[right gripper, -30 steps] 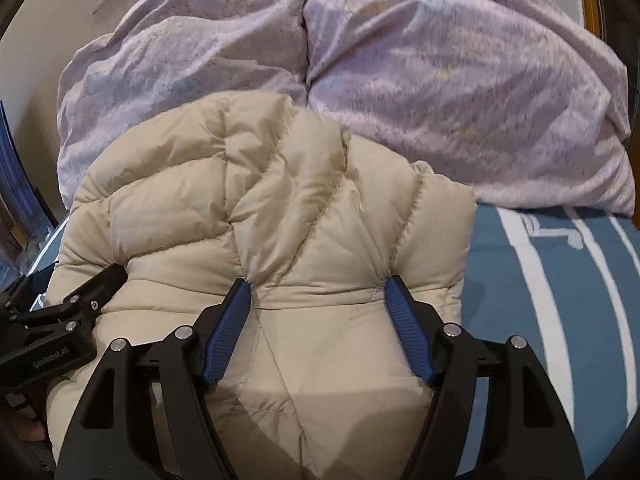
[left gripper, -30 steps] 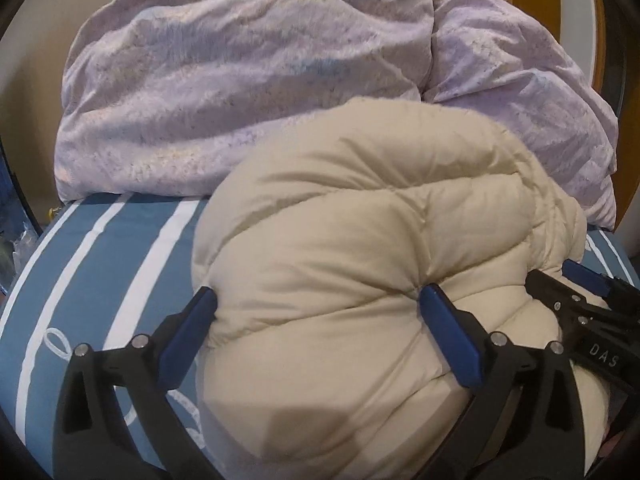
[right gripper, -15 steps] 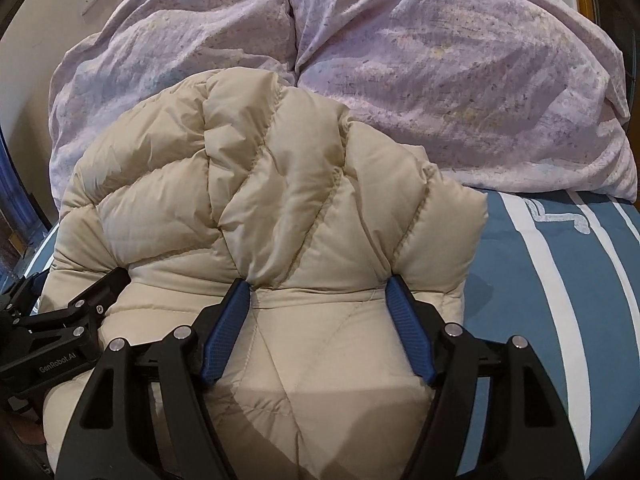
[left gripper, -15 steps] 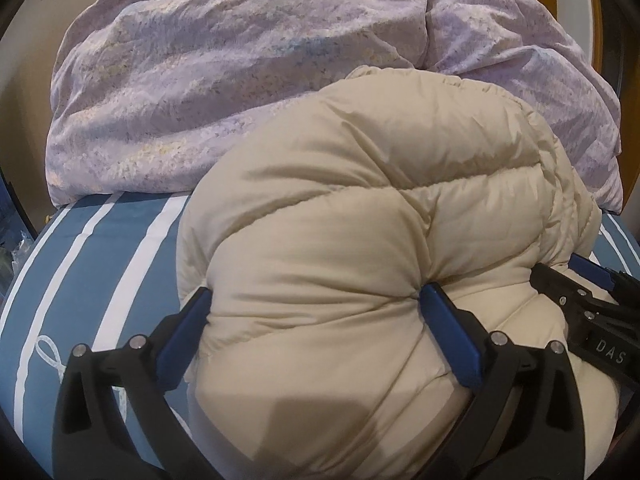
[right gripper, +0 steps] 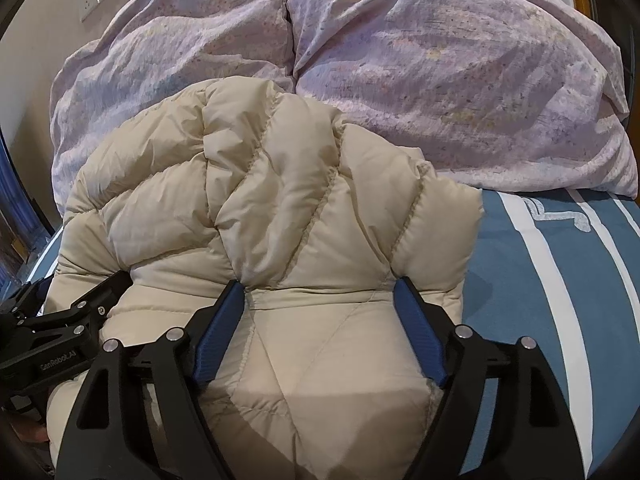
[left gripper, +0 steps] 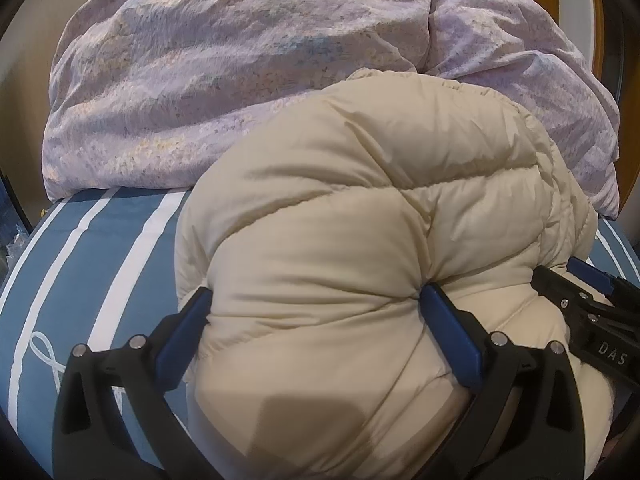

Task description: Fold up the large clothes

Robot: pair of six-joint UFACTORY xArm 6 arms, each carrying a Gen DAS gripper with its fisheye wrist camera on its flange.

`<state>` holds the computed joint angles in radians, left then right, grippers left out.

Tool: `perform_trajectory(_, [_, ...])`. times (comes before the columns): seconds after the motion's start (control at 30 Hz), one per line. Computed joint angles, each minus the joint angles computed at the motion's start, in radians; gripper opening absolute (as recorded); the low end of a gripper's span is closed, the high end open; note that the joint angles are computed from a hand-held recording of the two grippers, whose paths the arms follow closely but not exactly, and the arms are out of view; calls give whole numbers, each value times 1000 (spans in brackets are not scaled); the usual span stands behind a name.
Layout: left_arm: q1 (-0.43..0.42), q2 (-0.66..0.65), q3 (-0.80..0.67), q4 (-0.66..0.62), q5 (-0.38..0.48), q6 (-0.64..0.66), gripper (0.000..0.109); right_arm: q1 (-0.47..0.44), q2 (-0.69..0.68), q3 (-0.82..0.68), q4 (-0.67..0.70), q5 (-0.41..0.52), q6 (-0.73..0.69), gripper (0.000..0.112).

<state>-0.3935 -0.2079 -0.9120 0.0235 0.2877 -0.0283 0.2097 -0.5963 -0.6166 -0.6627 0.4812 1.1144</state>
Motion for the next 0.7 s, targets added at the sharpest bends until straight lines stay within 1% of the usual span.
perform_trajectory(0.13, [0, 3, 0, -16, -4, 12, 101, 5, 1, -1, -15, 2, 11, 89])
perform_trajectory(0.3, [1, 4, 1, -19, -6, 14, 101, 0, -5, 8, 1, -14, 1, 94])
perform_trajectory(0.47, [0, 3, 3, -29, -8, 20, 101, 2, -4, 5, 16, -6, -8, 97])
perform_trajectory(0.57, [0, -2, 9, -68, -12, 46, 101, 2, 1, 1, 33, 2, -16, 99])
perform_trajectory(0.6, [-1, -2, 10, -101, -12, 69, 101, 1, 2, 0, 40, 3, -20, 99])
perform_trajectory(0.7, [1, -13, 20, -146, -15, 96, 101, 14, 15, -18, 21, 44, -6, 100])
